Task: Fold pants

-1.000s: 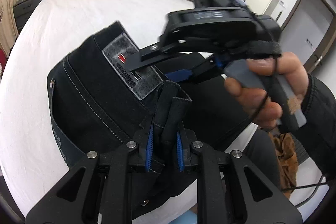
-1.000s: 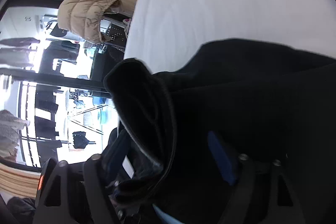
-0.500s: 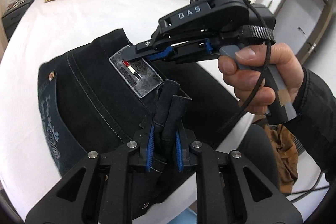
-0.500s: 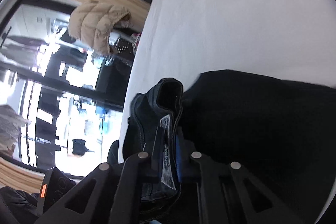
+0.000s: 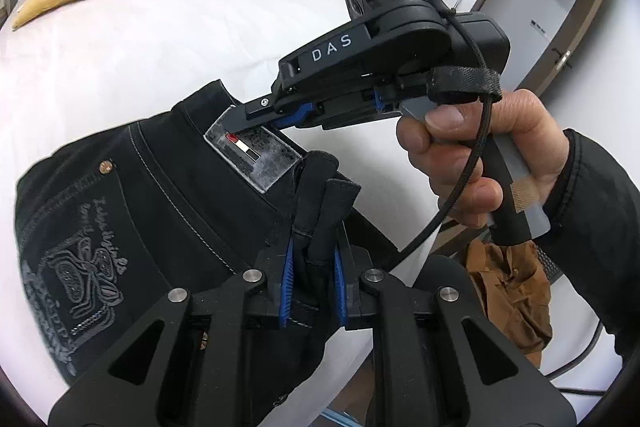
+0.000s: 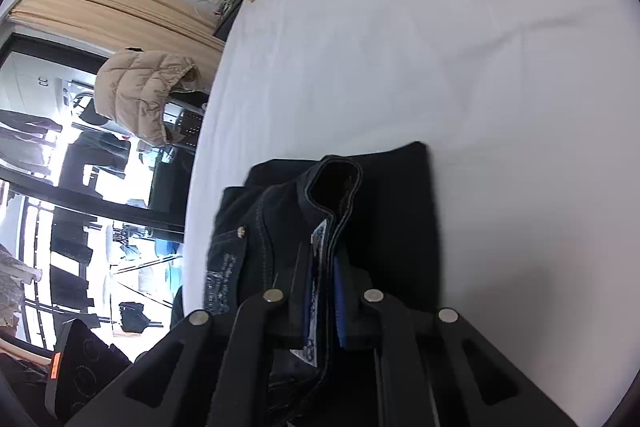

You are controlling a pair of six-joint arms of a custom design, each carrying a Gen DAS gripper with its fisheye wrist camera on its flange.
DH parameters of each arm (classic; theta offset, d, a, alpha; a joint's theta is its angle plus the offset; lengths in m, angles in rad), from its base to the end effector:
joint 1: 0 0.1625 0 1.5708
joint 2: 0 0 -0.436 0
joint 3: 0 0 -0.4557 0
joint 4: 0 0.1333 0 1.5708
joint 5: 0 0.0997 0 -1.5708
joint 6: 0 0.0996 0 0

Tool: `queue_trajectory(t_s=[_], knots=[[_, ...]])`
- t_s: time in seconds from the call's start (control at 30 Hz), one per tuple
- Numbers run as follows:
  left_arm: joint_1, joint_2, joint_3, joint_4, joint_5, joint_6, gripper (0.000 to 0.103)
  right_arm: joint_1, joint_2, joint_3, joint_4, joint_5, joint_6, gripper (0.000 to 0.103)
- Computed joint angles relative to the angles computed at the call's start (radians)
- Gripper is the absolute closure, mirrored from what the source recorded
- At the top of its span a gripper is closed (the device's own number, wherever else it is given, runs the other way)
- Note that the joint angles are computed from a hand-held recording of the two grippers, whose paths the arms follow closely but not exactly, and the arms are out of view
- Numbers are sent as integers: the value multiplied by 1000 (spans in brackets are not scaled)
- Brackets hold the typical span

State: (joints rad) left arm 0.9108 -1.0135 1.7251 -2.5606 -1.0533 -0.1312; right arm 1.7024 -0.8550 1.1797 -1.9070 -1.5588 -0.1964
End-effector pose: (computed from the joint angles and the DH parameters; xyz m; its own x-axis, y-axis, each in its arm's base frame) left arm -0.2821 -0.6613 0.1791 -0.8404 0.3225 -0.4357 0.4838 0.8088 -0.3345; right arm 0.2408 -0.7941 0.2477 -0.9466 -0.3223 -0.0095 -0.3221 0.9466 -0.0136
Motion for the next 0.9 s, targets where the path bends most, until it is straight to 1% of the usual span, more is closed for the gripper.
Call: queue_trajectory(t_s=[0.13,0.23,0.43,0.53,0.6,0.63,0.7,0.73,0.8,0.83,0.87,0.9], knots=[[12,37,-19,1,-3,-5,88,-23,-1,7,-2,0,-6,92],[9,51,-32,-4,0,-15,88,-33,-7,15,-18,9,-12,92],[11,32,-20,2,-9,6,88,-48,-33,36,-40,15,-12,92],[16,50,-18,6,-5,2,88,-51,-41,58,-54,6,-8,92],[21,67,-24,5,-7,-6,88,-60,-40,72,-67,7,0,89],[25,70,-23,1,-16,-14,88,-68,-42,76,-68,12,-2,89],[31,64,-19,-8,-43,-31,84,-94,-44,83,-74,70,6,88],[36,52,-21,12,-68,-48,83,-101,-47,84,-70,92,14,87],[38,20,-10,37,-110,-72,83,-102,-63,96,-92,88,33,77],[38,-6,5,46,-129,-84,83,-95,-76,106,-123,48,50,60],[39,-30,20,52,-141,-100,83,-92,-95,123,-163,21,63,57],[44,-60,34,66,-164,-118,83,-92,-109,132,-184,15,71,57]])
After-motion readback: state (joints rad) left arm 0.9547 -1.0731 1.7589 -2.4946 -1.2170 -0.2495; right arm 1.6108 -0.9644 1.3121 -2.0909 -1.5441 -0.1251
